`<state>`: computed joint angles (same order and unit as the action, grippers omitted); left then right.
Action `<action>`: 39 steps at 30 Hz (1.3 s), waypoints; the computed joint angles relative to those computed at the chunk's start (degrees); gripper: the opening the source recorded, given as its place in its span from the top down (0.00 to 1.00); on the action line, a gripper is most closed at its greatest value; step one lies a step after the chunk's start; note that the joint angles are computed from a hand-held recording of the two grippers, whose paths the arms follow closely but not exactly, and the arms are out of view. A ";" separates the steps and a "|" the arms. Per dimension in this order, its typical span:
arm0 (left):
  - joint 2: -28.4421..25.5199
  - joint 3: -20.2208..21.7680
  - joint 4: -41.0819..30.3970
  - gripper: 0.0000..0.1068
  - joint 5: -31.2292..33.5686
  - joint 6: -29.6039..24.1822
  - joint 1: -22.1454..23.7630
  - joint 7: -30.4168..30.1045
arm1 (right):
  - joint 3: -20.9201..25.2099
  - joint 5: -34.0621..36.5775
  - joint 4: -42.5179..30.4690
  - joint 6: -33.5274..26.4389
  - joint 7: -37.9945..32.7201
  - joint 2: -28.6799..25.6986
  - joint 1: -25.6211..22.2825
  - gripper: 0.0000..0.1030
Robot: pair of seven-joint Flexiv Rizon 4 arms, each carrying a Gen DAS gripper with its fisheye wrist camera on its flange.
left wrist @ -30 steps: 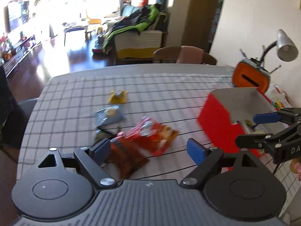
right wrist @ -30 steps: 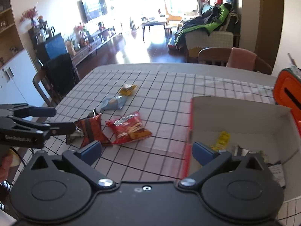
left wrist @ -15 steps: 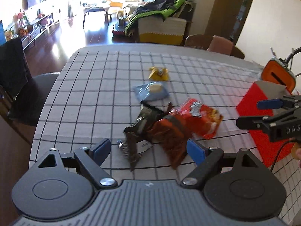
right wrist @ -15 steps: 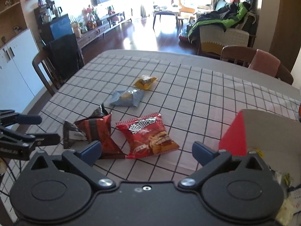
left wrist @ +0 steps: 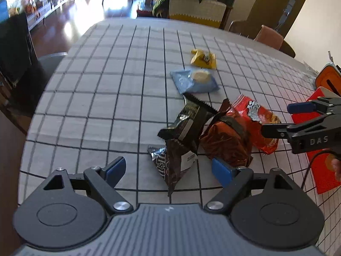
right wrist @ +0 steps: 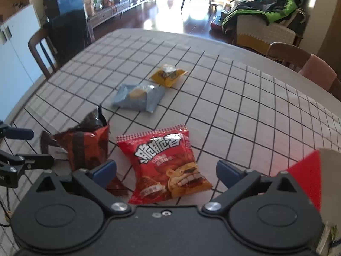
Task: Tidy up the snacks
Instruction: 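Grasp the red chip bag with the right tool while the left tool grasps the dark chocolate bar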
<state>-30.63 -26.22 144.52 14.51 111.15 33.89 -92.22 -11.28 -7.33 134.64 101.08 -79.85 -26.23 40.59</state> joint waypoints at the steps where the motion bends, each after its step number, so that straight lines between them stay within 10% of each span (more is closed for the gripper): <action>1: -0.66 -0.83 -0.32 0.19 0.12 -0.57 0.88 -0.06 | -0.35 -0.30 -0.49 -0.44 -0.24 -0.61 0.17 0.03; 16: -2.53 -0.21 -3.27 0.44 -3.43 -3.57 -2.73 5.18 | 5.57 -4.82 -4.37 -2.22 0.26 -5.33 -6.66 0.21; 39: -1.52 -1.76 -0.82 0.73 -2.71 -1.54 -0.06 3.40 | -4.40 10.72 3.74 5.79 0.57 -0.04 7.85 0.33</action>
<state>-32.15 -27.98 143.70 11.80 109.61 33.83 -88.81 -15.68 3.39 138.38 106.86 -79.28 -26.27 48.45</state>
